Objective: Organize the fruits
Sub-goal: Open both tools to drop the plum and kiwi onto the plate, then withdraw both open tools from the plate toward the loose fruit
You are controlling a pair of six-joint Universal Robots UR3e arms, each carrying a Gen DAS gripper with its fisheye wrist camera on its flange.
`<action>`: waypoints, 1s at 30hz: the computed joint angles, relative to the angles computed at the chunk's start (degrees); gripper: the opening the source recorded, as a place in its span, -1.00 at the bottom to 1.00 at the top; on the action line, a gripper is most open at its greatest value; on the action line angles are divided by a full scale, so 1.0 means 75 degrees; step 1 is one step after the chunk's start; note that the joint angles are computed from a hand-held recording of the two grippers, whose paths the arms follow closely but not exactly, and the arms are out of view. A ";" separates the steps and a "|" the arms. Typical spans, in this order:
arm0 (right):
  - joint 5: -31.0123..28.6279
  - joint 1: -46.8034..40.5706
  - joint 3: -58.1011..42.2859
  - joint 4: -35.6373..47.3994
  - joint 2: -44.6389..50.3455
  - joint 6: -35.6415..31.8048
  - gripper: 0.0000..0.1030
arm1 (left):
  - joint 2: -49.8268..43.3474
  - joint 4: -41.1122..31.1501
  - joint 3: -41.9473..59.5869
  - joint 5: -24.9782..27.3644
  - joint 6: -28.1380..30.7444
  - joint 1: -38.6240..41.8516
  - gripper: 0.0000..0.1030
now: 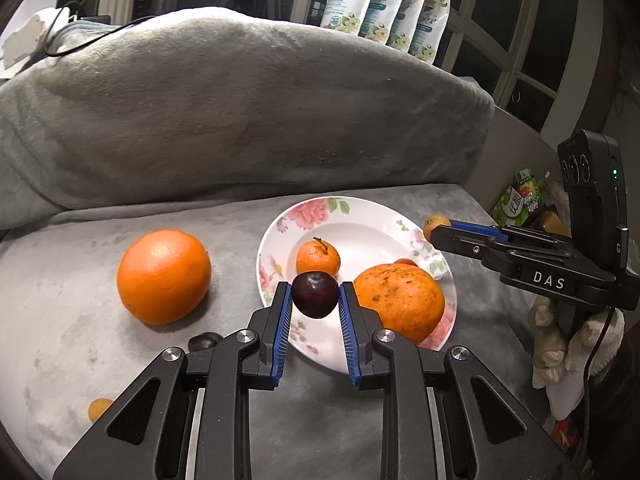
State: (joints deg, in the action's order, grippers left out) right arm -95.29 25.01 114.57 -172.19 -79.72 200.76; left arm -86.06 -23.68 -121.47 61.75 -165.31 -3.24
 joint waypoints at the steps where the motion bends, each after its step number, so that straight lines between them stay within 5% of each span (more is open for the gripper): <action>1: 0.0004 -0.0003 -0.0020 0.0009 0.0015 0.0000 -0.43 | -0.0014 0.0001 0.0006 -0.0006 0.0006 -0.0008 -0.57; 8: 0.0032 -0.0014 -0.0050 -0.0006 0.0051 0.0009 -0.40 | -0.0048 0.0015 0.0031 0.0011 0.0027 -0.0060 -0.42; 11: -0.0044 0.0012 -0.0069 -0.0073 0.0089 0.0031 0.05 | -0.0023 0.0026 0.0013 0.0015 0.0063 -0.0077 -0.36; 15: -0.0102 0.0069 -0.0088 -0.0146 0.0085 0.0062 0.16 | 0.0023 0.0062 -0.0042 0.0007 0.0097 -0.0086 -0.03; 17: -0.0189 0.0128 -0.0119 -0.0159 0.0090 0.0091 0.45 | 0.0031 0.0096 -0.0044 0.0017 0.0081 -0.0105 0.23; 23: -0.0366 0.0254 -0.0106 -0.0306 0.0017 0.0128 0.68 | 0.0127 0.0388 -0.0094 0.0514 -0.0045 -0.0345 0.53; 30: -0.0508 0.0361 -0.0173 -0.0286 -0.0031 0.0214 0.87 | 0.0293 0.0446 -0.0108 0.0879 -0.0145 -0.0472 0.54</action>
State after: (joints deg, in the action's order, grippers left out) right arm -99.10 27.72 113.27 -174.33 -79.95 202.36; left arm -83.86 -20.34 -122.29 68.34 -166.40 -6.78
